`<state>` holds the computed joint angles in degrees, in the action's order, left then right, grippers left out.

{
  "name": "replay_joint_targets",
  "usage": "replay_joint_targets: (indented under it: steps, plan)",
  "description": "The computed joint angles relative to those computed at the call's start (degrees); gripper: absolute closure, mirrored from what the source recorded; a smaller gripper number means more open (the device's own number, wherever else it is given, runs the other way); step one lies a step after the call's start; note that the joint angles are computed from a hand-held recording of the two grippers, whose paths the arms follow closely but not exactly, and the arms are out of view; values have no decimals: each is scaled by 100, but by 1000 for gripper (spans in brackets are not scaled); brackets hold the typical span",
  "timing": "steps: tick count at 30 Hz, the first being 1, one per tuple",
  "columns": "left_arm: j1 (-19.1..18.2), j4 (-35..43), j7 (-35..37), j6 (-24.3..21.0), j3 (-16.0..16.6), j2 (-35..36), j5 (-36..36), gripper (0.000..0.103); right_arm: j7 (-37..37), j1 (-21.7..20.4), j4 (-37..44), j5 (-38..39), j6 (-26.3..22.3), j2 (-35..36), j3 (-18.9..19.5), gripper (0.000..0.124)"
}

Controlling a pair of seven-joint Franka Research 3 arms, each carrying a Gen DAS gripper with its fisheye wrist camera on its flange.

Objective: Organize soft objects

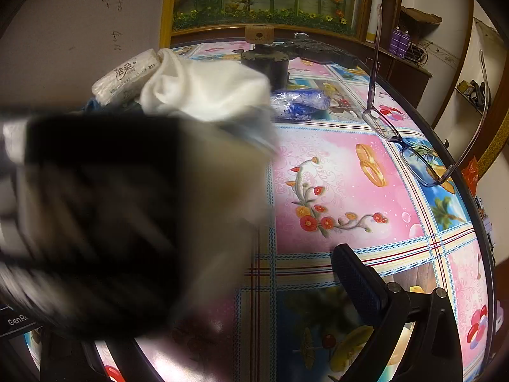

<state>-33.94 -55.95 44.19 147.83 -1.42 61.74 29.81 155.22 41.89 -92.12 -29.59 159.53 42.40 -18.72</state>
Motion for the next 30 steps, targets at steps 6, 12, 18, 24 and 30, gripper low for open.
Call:
replay_joint_targets:
  steps: [6, 12, 18, 24, 30]
  plan:
    - [-14, 12, -6, -13, 3, 4, -2, 0, -4, 7, -30, 4, 16, -13, -14, 22]
    - [-10, -1, -7, -3, 4, 0, -1, 0, -11, 10, -32, 13, 21, -13, -19, 22]
    - [-6, -8, -6, 4, 3, -2, -1, 0, -15, 11, -34, 18, 25, -11, -24, 22]
    - [-6, -13, -8, 6, 3, -5, 0, 0, -18, 14, -36, 22, 27, -11, -27, 22]
    - [-5, -22, -11, 12, 4, -9, 3, 0, -20, 15, -36, 25, 28, -11, -29, 22]
